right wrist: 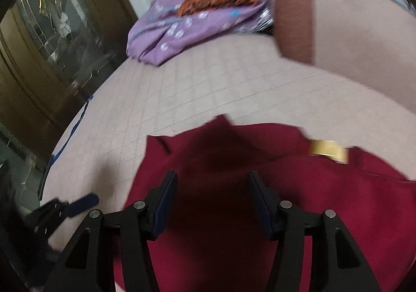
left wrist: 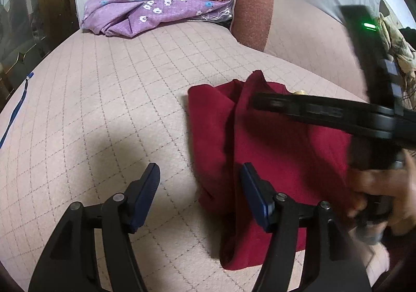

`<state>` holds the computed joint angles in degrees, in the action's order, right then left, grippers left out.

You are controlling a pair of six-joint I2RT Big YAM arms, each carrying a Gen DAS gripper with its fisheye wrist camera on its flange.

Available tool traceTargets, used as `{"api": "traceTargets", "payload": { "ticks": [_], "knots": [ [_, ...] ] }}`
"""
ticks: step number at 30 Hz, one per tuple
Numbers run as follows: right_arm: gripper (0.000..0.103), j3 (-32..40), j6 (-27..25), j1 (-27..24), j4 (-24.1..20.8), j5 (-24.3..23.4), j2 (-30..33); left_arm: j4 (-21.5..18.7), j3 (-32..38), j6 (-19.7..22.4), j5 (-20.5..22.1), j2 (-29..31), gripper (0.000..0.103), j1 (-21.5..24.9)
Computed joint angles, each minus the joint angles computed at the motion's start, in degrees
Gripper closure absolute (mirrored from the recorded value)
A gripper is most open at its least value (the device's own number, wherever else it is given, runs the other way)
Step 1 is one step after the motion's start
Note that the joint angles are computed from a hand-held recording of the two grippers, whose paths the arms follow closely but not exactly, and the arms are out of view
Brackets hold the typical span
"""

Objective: Fold small clothes

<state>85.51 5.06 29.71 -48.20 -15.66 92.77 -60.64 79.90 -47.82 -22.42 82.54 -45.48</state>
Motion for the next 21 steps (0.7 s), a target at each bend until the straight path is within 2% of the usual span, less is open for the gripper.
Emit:
{"api": "traceTargets", "payload": {
  "ticks": [3,6,7,9,12,14,17,19,21],
  "knots": [
    [0.047,2.95,1.06,1.26,-0.06,0.71,3.63,-0.44,-0.48,-0.49,0.80,-0.62,0.039,0.70],
    [0.044,6.97,3.97,1.72,-2.78,-0.58,8.16,0.34,-1.56,-1.30,2.62,-1.65,0.039,1.67],
    [0.043,6.87,4.10,2.00,-2.00,0.25,8.12,0.60,-1.85,-1.52,3.04,-1.95,0.039,1.85],
    [0.044,7.33,3.58,2.29,-3.15,0.69,7.85,0.61,-2.03,-1.71,3.21,-2.18,0.039,1.92],
    [0.043,7.05,4.00,1.79,-4.37,-1.49,6.66,0.41,-1.80,-1.66,3.19,-1.97,0.039,1.77],
    [0.038,6.55,3.78,1.55,-4.85,-2.59,5.92,0.36,-1.63,-1.56,3.28,-1.82,0.039,1.57],
    [0.038,5.32,2.73,2.30,-4.40,-1.27,4.83,0.84,-1.76,-1.19,3.41,-2.15,0.039,1.19],
    [0.039,4.82,0.76,3.14,-4.37,1.57,4.41,0.67,-1.61,-1.21,3.06,-2.08,0.039,1.14],
    [0.052,5.23,-0.20,3.77,-4.33,3.09,5.24,0.42,-1.55,-1.38,3.48,-1.91,0.039,1.42]
  ]
}}
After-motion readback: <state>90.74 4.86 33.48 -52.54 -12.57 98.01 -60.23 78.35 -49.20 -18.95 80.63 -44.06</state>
